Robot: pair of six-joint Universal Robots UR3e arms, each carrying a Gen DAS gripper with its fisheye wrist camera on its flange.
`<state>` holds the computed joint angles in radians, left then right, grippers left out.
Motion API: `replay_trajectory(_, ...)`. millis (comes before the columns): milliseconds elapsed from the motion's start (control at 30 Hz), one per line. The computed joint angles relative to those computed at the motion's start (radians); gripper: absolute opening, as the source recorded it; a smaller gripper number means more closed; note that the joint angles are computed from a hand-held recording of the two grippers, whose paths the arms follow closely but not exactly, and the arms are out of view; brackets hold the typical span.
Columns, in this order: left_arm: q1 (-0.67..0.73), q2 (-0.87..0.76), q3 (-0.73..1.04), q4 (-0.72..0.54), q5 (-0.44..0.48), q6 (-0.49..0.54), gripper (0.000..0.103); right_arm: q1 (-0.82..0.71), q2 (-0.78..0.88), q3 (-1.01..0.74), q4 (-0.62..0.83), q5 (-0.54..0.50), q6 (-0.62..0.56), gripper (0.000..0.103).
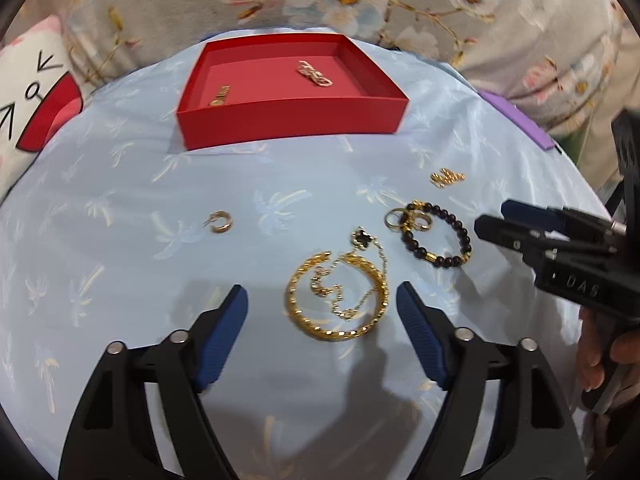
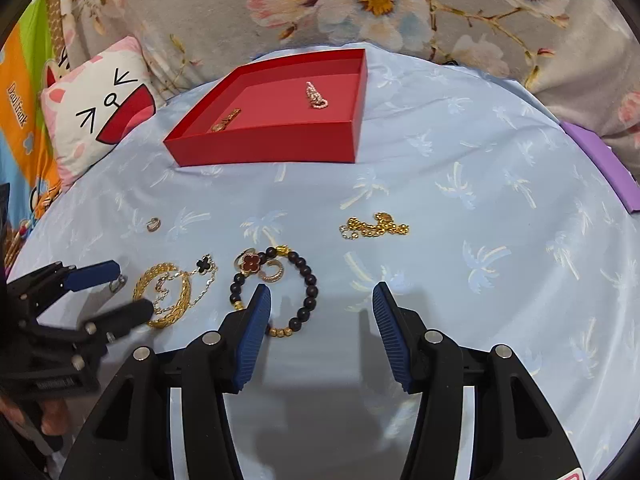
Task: Organize jewelry
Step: 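Move the left tool to the gold cuff bangle and grasp it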
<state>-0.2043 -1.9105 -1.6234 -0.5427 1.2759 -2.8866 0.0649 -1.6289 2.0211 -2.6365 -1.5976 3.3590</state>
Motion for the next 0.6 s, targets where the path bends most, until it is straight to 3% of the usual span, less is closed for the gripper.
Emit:
replay_trajectory(167, -0.049, -0.058, 0.059, -0.022, 0.051, -0.002, 0.075, -0.017, -0.004, 0.009, 0.002, 0.009, 0.002, 0.053)
replay_trajectory(367, -0.064, -0.071, 0.054, 0.012, 0.090, -0.008, 0.060, -0.021, -0.001, 0.013, -0.001, 0.015, 0.002, 0.053)
replay_trajectory(600, -0.031, -0.047, 0.042, -0.007, 0.021, -0.007, 0.056, -0.021, 0.007, 0.014, -0.004, 0.019, -0.002, 0.053)
